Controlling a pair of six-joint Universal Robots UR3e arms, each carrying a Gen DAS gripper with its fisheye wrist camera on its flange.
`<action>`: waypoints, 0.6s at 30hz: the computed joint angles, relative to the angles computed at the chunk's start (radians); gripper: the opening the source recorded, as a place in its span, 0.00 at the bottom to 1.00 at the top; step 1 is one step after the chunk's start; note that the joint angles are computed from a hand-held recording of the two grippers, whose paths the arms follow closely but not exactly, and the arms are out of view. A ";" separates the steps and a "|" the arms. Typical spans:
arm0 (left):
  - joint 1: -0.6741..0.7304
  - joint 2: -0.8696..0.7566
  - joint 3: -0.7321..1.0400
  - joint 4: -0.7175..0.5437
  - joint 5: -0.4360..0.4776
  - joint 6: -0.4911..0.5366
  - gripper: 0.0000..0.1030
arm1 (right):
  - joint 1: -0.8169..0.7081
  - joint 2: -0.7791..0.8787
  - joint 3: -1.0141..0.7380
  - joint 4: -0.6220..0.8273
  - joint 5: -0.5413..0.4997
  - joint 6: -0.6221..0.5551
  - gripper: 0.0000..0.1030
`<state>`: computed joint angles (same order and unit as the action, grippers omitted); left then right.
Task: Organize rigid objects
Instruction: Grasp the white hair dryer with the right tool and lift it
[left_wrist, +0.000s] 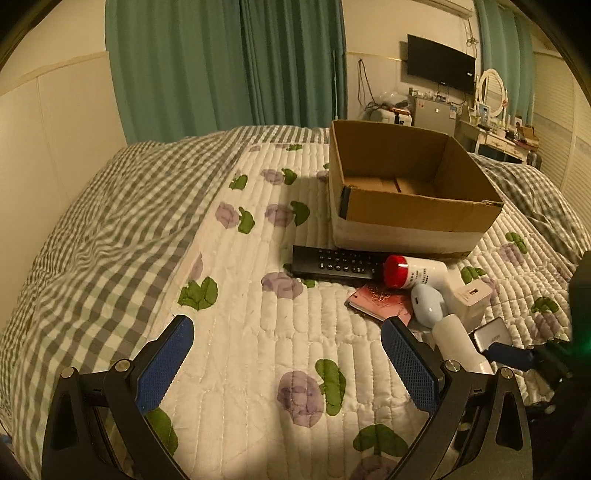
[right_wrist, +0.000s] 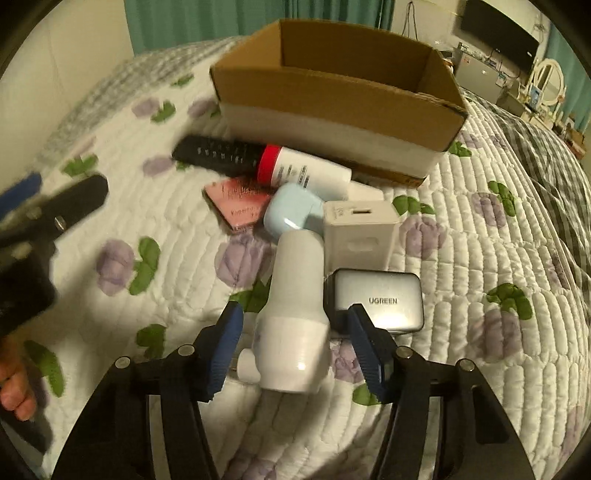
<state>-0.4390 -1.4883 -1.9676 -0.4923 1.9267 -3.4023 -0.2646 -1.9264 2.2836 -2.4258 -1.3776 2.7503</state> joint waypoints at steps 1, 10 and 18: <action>0.006 -0.001 -0.002 0.003 -0.009 0.002 1.00 | 0.033 0.025 -0.001 -0.036 -0.036 0.019 0.57; 0.013 -0.024 0.000 0.006 -0.024 -0.003 1.00 | 0.089 -0.020 0.031 -0.026 -0.105 0.091 0.47; 0.002 -0.021 0.005 0.001 -0.011 -0.009 1.00 | -0.014 -0.003 0.036 0.001 0.017 0.091 0.43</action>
<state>-0.4369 -1.5095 -1.9628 -0.4917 1.9156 -3.4110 -0.2786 -1.9297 2.3198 -2.4243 -1.3606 2.8411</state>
